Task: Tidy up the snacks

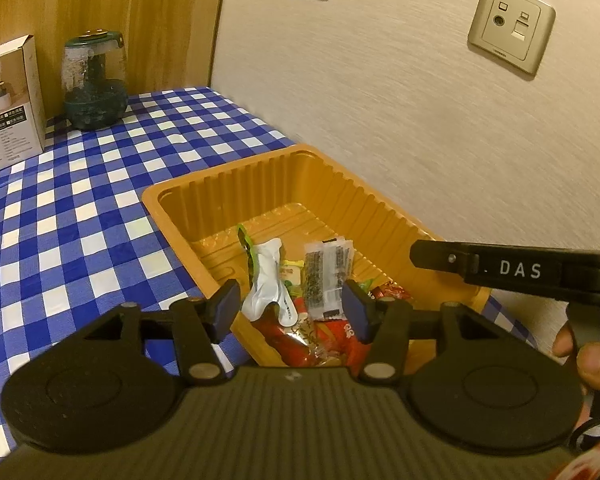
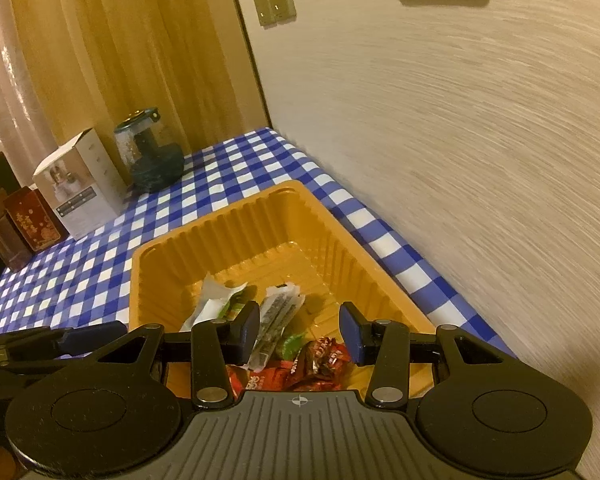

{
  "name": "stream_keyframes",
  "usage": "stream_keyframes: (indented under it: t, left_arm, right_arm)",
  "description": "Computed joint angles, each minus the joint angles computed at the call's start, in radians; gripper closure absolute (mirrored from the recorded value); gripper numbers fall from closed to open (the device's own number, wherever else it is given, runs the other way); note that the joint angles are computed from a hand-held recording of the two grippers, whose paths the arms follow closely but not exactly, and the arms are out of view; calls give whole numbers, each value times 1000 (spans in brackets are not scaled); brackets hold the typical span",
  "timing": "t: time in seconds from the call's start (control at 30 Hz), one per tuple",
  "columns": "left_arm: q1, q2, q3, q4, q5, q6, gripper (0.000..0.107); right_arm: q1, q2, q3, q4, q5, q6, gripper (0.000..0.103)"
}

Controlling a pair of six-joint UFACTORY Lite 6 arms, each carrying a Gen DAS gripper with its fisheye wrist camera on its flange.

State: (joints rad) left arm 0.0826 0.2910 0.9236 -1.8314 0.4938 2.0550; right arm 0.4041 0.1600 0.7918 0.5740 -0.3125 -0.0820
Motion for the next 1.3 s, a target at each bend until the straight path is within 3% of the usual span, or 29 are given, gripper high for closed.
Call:
stream_keyframes:
  t: [0.1, 0.3, 0.43, 0.6, 0.73, 1.1, 1.3]
  left_arm:
    - [6, -12, -7, 9, -3, -9, 50]
    - [25, -40, -36, 20, -8, -20, 42]
    - [37, -97, -89, -12, -25, 12, 26]
    - [79, -196, -168, 46, -8, -63, 12]
    - [133, -291, -221, 199, 38, -214, 4]
    - [306, -625, -359, 542, 123, -519, 4]
    - [488, -790, -407, 716, 282, -645, 4]
  right_arm:
    - [0, -12, -7, 30, 6, -23, 57]
    - [7, -60, -36, 73, 14, -56, 43]
    - [25, -112, -65, 163, 23, -123, 40]
    - [68, -189, -98, 371, 36, -280, 36]
    - [122, -255, -122, 597, 32, -477, 35]
    - [379, -443, -172, 1181, -139, -952, 32]
    - [553, -520, -181, 1344, -290, -1015, 32]
